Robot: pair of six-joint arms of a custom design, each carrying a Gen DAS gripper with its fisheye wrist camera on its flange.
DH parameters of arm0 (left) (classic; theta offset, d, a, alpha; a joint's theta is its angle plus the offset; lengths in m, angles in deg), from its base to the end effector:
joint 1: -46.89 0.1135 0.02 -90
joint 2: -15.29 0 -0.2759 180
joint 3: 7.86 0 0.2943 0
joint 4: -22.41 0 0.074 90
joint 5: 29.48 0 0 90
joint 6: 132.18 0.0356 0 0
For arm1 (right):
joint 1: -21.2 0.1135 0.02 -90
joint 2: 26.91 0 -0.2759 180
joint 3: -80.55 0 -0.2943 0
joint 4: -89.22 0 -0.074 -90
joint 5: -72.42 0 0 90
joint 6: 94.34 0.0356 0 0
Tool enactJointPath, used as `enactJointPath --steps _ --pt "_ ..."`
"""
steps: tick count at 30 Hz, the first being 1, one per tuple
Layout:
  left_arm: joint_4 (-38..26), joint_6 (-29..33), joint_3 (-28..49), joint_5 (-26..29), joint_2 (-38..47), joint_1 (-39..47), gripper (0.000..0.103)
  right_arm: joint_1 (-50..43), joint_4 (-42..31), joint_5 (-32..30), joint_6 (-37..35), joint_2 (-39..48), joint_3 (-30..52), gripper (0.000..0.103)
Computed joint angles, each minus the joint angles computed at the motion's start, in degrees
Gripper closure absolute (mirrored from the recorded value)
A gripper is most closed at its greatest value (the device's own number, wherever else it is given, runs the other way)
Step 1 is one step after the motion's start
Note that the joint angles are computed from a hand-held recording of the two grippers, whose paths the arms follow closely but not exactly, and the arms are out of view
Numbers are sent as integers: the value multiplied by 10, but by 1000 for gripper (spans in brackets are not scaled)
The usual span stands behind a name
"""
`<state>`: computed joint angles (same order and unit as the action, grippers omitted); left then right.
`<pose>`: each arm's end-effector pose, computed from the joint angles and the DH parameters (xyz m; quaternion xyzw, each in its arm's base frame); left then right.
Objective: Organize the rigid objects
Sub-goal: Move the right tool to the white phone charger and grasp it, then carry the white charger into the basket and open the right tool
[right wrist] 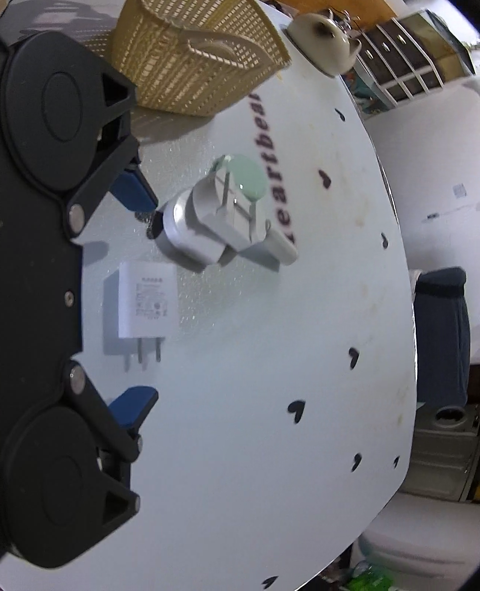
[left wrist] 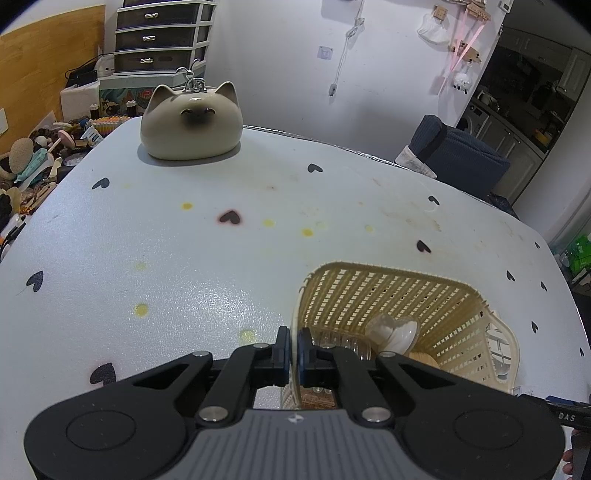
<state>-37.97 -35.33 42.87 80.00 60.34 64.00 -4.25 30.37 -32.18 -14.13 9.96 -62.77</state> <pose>0.1756 0.0416 0.2501 -0.0329 0.9400 -0.0957 0.3258 0.1387 -0.0561 0.1851 0.0966 0.9516 0.0366 0.2894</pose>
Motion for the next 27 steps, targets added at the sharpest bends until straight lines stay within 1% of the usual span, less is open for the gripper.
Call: enactJointPath --steps 1,2,4,7,11,23,27 --pt "0 0 0 0 0 0 99 -1 2 0 4 3 -1 18" --pt "0 0 0 0 0 0 99 -6 4 -1 4 8 -1 19" --pt "0 0 0 0 0 0 99 -8 13 2 3 17 -2 28" --pt "0 0 0 0 0 0 99 -5 23 7 1 33 -1 36" --pt "0 0 0 0 0 0 99 1 30 8 -2 49 1 39" --pt "0 0 0 0 0 0 99 9 22 21 -7 63 15 40" --pt "0 0 0 0 0 0 99 0 9 1 -9 60 29 40"
